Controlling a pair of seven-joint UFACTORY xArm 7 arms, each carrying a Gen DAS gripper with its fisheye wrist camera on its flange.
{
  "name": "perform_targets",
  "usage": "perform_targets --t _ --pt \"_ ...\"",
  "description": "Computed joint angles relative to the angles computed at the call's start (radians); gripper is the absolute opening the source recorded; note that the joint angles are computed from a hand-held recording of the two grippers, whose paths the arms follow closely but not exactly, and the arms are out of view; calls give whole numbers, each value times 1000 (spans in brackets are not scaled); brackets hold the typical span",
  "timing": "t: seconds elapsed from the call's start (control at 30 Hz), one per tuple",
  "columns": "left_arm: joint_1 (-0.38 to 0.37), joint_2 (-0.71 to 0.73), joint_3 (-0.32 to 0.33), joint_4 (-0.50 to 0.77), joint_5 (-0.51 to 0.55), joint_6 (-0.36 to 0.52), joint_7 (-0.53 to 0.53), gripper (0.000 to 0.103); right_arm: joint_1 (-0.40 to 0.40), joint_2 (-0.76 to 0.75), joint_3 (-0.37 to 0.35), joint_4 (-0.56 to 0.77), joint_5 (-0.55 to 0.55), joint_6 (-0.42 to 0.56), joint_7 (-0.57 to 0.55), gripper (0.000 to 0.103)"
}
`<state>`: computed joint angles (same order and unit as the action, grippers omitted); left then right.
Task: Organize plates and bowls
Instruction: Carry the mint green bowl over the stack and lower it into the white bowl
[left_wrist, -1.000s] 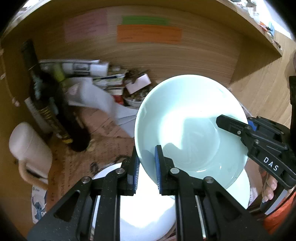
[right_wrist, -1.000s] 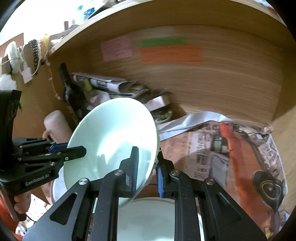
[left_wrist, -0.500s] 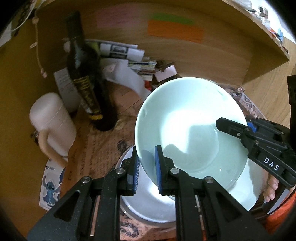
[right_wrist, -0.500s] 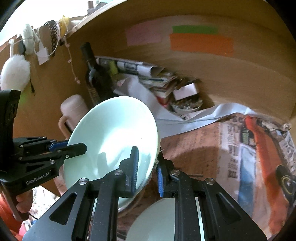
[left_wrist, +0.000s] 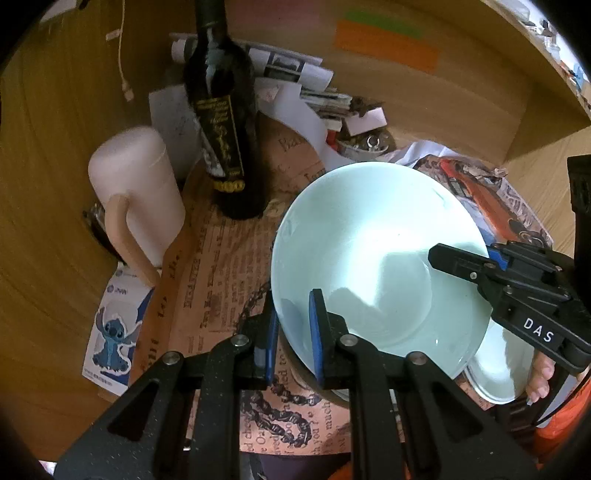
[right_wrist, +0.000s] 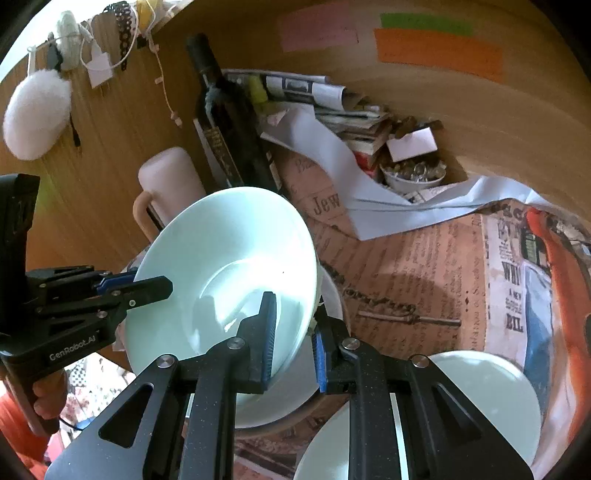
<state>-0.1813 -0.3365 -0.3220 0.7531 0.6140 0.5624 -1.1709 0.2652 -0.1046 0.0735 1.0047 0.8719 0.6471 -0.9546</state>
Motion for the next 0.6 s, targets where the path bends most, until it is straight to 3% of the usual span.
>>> perform_targets --t 0.37,0.6 --pt "-4 13 21 -24 -27 -33 26 15 -1 13 8 -5 -42 9 27 16" --pt "-2 28 3 -7 2 -1 11 15 -1 18 9 -4 -51 6 10 19"
